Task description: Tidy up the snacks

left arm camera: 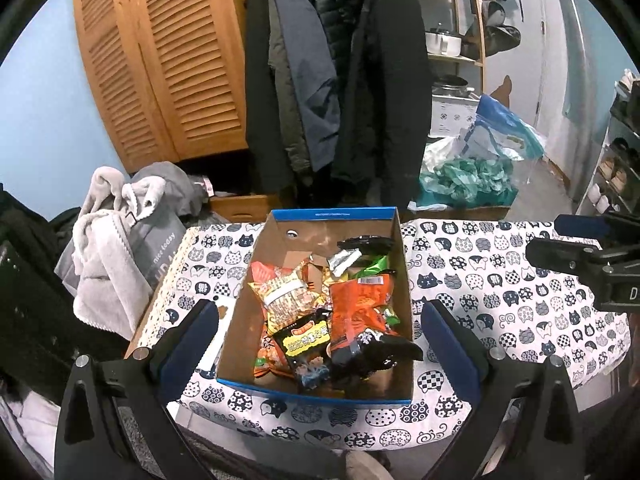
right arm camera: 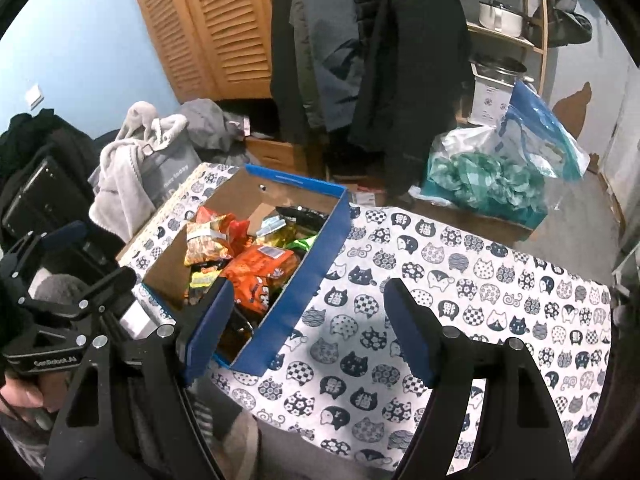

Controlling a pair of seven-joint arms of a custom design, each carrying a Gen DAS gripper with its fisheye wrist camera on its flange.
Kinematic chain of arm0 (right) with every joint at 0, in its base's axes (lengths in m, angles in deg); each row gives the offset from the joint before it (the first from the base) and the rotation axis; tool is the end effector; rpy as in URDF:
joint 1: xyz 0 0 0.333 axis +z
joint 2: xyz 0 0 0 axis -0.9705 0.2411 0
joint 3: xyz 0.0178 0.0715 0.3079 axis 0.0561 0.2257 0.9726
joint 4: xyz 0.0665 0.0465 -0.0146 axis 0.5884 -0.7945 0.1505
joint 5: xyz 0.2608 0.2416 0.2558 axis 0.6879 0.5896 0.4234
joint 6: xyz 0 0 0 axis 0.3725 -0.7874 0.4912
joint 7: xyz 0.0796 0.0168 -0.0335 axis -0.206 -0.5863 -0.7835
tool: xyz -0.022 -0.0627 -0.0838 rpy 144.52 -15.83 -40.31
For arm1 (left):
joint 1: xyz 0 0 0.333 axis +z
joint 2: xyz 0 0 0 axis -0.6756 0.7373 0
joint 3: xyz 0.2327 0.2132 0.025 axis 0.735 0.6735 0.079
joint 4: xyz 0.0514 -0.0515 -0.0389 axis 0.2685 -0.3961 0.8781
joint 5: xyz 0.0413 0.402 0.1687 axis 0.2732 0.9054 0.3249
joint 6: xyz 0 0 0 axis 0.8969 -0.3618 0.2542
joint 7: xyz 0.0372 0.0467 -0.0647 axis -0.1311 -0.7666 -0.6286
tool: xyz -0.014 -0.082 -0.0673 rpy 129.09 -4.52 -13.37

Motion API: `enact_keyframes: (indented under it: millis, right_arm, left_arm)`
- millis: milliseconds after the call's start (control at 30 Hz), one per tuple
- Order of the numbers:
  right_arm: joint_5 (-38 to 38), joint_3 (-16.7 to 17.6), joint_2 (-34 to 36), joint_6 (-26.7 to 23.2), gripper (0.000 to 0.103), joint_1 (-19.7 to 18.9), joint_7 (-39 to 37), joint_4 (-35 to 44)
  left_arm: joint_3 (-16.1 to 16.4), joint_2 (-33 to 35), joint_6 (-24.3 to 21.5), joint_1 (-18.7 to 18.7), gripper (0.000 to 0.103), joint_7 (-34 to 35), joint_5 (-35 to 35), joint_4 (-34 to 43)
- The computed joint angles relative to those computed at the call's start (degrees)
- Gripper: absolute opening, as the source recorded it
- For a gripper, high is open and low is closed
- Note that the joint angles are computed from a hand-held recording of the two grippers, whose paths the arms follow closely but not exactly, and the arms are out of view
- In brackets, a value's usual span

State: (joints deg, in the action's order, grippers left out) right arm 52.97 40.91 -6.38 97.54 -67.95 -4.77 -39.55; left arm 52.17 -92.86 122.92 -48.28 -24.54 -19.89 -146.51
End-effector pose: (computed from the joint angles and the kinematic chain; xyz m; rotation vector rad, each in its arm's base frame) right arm 0.6810 0.1134 0.5941 -2.0655 1.3033 -0.2365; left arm 0.5885 -0.1709 0.5867 -1.7329 1.6754 -0.5696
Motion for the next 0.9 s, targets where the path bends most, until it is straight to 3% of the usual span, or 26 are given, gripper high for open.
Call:
enact_keyframes:
  millis: [900]
  right_arm:
    - [-0.1, -0.1, -0.2, 0.0, 0.076, 0.0, 0.1, 0.0]
  left_arm:
    - [0.2, -0.3, 1.1, -0.3, 0.102, 2.2, -2.7, -0.3]
